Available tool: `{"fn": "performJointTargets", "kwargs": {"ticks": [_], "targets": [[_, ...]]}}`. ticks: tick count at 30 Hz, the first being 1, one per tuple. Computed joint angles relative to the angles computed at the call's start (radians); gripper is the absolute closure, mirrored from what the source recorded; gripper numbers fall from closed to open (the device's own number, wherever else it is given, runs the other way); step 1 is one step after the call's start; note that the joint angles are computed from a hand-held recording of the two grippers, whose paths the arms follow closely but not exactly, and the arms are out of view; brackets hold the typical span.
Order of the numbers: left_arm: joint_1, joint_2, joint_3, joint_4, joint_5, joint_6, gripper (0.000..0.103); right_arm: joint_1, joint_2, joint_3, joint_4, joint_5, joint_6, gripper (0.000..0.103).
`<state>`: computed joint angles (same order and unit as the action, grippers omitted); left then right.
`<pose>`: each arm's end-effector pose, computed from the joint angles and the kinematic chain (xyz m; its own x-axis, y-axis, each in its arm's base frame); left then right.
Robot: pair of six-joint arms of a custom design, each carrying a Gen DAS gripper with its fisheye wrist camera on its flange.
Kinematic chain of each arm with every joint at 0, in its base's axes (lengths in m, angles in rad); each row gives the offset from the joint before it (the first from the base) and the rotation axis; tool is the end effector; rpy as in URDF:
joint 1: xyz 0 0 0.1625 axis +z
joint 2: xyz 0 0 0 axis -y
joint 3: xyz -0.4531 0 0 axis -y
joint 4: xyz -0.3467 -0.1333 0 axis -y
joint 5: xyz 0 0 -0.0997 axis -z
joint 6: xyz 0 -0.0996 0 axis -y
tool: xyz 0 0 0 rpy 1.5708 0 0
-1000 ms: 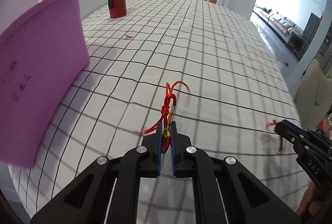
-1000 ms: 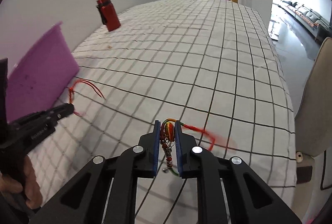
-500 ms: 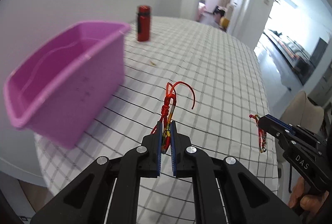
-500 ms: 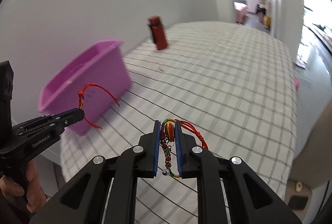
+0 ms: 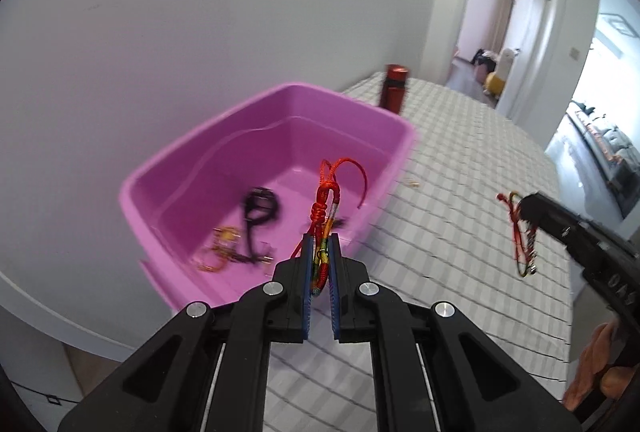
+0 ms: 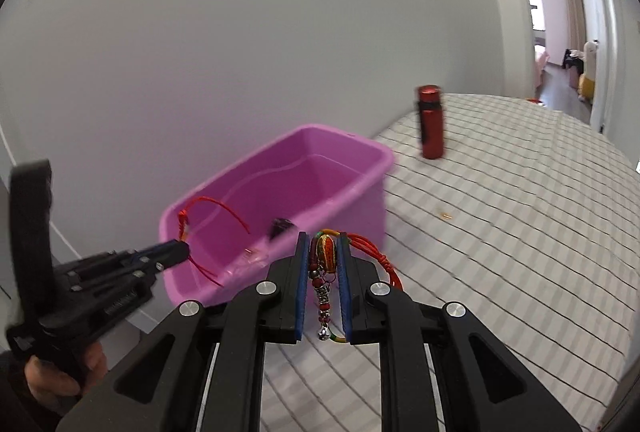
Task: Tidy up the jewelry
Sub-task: 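Carry both red string bracelets up and over the pink tub, then open both tools to drop the red string bracelets into the tub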
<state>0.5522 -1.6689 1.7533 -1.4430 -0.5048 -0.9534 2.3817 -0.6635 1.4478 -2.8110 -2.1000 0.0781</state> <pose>-0.2150 -0.3915 0.5161 -0.7346 -0.1238 -0.6671 0.4029 0.7114 -0.5758 0.5862 -0.4425 0.1634 -0.8042 -0.4229 0.4176 -0.5899 0.6535 -0.4743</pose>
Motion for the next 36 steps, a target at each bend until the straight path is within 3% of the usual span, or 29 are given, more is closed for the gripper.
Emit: {"fn": "performJointTargets", "kwargs": {"ticks": [5, 8, 12, 17, 22, 23, 24, 25, 26, 27, 29, 31, 36], "targets": [[0.109, -0.014, -0.056, -0.084, -0.002, 0.19, 0.095, 0.016, 0.175, -0.268, 0.12, 0.012, -0.006, 0.09], [0.205, 0.004, -0.081, -0.224, -0.05, 0.373, 0.095, 0.014, 0.271, -0.419, 0.205, 0.022, 0.019, 0.09], [0.303, 0.044, -0.124, -0.324, -0.123, 0.525, 0.095, 0.009, 0.382, -0.61, 0.341, 0.02, 0.063, 0.09], [0.404, 0.111, -0.208, -0.305, -0.216, 0.567, 0.095, -0.016, 0.472, -0.783, 0.521, 0.037, 0.14, 0.089], [0.444, 0.143, -0.233, -0.288, -0.23, 0.555, 0.095, -0.03, 0.532, -0.895, 0.656, 0.014, 0.145, 0.089], [0.45, 0.149, -0.238, -0.282, -0.231, 0.542, 0.092, -0.032, 0.539, -0.91, 0.679, 0.005, 0.138, 0.084], [0.455, 0.154, -0.244, -0.273, -0.232, 0.526, 0.079, -0.031, 0.551, -0.933, 0.704, -0.018, 0.137, 0.067], [0.459, 0.159, -0.254, -0.25, -0.235, 0.503, 0.07, -0.036, 0.547, -0.922, 0.695, -0.036, 0.139, 0.058], [0.459, 0.161, -0.259, -0.241, -0.237, 0.489, 0.052, -0.036, 0.545, -0.917, 0.691, -0.052, 0.155, 0.051], [0.456, 0.157, -0.257, -0.247, -0.235, 0.487, 0.031, -0.039, 0.537, -0.904, 0.686, -0.058, 0.166, 0.051], [0.441, 0.144, -0.232, -0.29, -0.19, 0.497, 0.009, -0.041, 0.532, -0.904, 0.705, -0.08, 0.185, 0.047], [0.425, 0.139, -0.233, -0.271, -0.154, 0.474, 0.009, -0.042, 0.534, -0.921, 0.742, -0.101, 0.196, 0.043], [0.414, 0.149, -0.284, -0.154, -0.163, 0.412, 0.007, -0.043, 0.525, -0.936, 0.821, -0.108, 0.263, 0.038]]}}
